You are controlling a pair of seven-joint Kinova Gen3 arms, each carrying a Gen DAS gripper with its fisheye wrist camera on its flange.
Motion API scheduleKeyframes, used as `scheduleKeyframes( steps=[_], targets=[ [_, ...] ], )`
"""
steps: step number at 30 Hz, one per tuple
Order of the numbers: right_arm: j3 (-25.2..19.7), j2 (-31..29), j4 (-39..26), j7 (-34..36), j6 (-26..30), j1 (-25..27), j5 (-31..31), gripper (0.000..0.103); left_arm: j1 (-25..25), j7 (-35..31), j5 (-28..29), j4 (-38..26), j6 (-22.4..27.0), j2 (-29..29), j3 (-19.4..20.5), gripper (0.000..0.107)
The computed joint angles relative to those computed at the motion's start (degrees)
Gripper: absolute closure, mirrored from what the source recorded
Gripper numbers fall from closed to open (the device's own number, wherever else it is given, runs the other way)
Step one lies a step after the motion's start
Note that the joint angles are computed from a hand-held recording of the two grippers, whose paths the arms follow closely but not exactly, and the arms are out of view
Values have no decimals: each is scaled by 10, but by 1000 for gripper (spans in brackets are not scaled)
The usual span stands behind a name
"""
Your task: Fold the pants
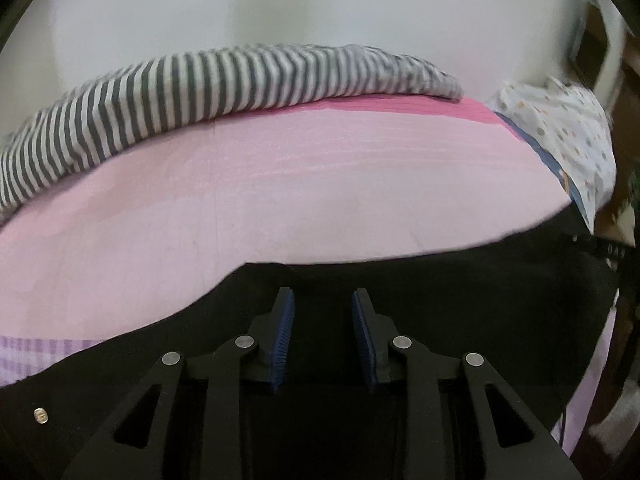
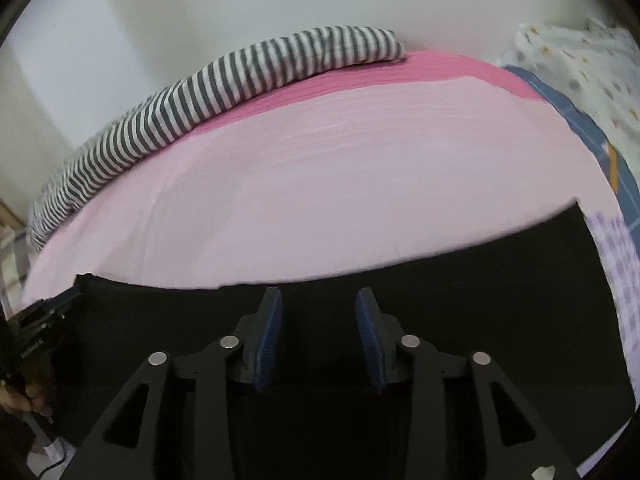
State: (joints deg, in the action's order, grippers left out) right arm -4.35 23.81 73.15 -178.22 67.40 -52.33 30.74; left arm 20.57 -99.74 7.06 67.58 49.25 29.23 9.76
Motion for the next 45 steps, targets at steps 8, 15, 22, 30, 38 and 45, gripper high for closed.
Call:
scheduleKeyframes(
  steps=[8,15,22,30,38,45],
  targets=[
    [-192,-49,101,-161,54,99,90,61,12,-13,-23,67,7,-38,-5,69],
    [-371,-105,176,-324,164,206,93,61,27,13,-67,136,-17,-82,-17,65],
    [-425,-236,296,-487,90,241,27,57,21,30,-73,165,-24,-112,-8,65],
    [-509,-270,375,-668,36,292,89,57,-8,-46,29,168,-1,-133,32,65],
    [-420,-292,435,-750,-11,219,127,93,22,-69,30,148,48,-103,34,65],
    [-390,-299,415,-752,-19,187,176,95,17,-70,52,148,45,-102,30,62]
  ],
)
